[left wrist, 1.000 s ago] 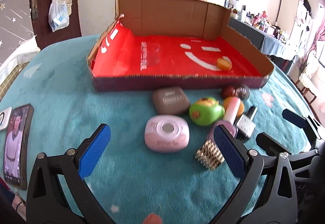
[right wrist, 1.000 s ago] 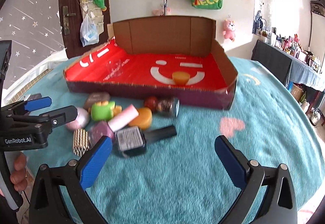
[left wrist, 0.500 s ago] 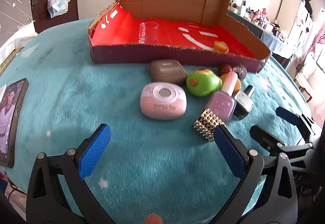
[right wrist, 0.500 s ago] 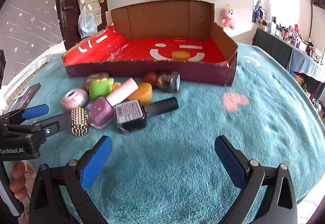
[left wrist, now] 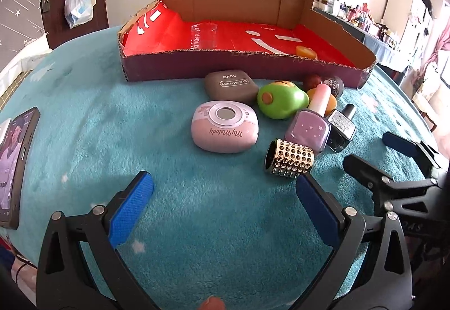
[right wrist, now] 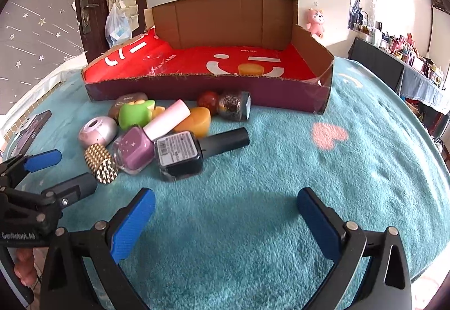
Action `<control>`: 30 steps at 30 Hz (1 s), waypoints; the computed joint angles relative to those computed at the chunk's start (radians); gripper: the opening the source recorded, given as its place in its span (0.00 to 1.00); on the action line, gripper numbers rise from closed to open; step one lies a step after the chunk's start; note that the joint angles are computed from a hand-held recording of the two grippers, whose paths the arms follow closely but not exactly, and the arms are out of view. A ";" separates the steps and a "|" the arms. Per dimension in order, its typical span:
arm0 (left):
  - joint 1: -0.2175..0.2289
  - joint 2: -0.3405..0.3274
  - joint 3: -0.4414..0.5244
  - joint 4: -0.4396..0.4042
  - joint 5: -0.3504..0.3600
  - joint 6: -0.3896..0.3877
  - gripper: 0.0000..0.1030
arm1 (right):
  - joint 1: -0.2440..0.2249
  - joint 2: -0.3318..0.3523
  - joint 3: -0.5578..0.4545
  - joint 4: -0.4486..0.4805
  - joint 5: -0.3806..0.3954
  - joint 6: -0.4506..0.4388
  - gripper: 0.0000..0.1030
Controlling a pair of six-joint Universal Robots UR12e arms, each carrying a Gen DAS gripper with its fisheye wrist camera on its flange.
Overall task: Organize rigid objects
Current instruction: 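Grasp the gold studded cylinder with the left tool while the right tool grasps the black nail polish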
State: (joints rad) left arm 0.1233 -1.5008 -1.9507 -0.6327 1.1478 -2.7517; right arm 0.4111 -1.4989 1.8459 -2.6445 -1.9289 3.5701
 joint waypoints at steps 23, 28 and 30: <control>0.007 -0.005 0.007 0.008 0.081 0.012 1.00 | -0.034 -0.041 0.037 0.017 -0.042 0.105 1.00; 0.029 0.009 0.002 -0.021 0.014 -0.001 1.00 | -0.021 -0.036 0.041 -0.042 -0.020 0.082 1.00; 0.022 0.005 0.003 -0.020 -0.003 -0.017 1.00 | -0.010 -0.019 0.027 -0.057 -0.047 0.064 1.00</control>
